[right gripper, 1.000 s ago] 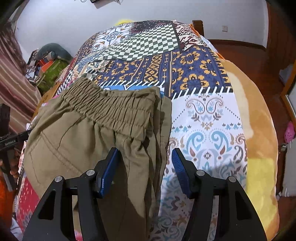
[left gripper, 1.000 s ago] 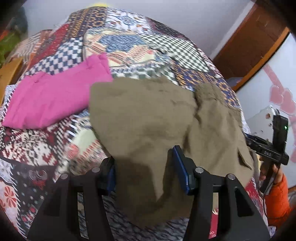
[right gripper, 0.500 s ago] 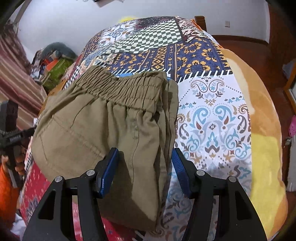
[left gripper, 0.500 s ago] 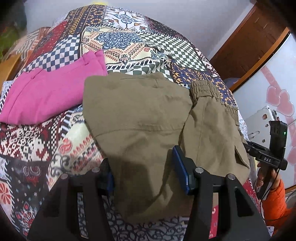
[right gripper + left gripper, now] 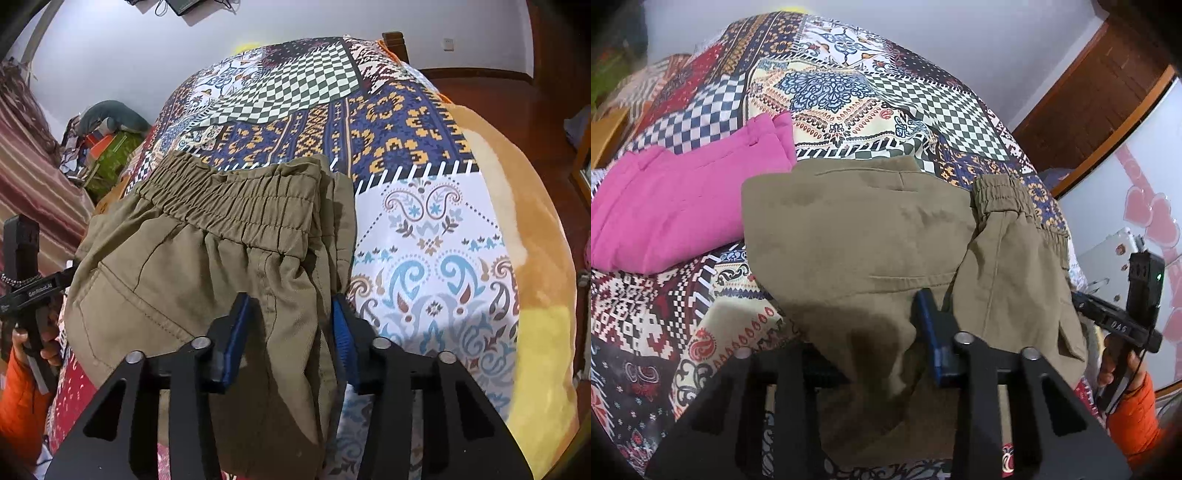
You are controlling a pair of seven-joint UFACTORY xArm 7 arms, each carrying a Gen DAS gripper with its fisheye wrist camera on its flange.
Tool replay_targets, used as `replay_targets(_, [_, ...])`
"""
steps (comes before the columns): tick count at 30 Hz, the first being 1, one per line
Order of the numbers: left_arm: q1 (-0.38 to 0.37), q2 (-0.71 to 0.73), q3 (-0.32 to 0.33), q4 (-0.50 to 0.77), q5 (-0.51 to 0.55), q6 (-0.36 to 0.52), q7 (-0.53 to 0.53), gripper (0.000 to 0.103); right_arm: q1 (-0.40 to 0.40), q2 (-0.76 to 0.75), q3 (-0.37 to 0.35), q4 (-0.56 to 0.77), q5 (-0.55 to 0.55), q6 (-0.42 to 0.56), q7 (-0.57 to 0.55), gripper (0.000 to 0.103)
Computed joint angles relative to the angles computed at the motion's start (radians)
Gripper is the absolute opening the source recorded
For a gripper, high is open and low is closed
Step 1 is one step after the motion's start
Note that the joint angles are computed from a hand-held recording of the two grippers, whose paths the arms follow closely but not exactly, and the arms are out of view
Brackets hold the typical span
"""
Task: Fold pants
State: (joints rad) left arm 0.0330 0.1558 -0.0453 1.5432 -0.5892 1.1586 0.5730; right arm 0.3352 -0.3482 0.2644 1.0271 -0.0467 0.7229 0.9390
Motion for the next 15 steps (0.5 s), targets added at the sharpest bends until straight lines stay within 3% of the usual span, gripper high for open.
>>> replay_targets(4, [0.006,0.007,0.0,0.009,-0.013,0.014,-0.002,0.019,-0.006,0.009,0.008,0.014,-0.031,0.016,-0.005,0.029])
replay_targets(9, [0.002,-0.022,0.003,-0.013,0.003,0.007,0.003,0.015,-0.011,0.005,0.014,0.031,-0.059,0.048,0.002,0.022])
replay_targets(15, [-0.002,-0.058,0.014,-0.047,0.035,0.029,0.025,0.017,0.005,0.007,0.005,0.053,-0.032,0.113,-0.019,0.033])
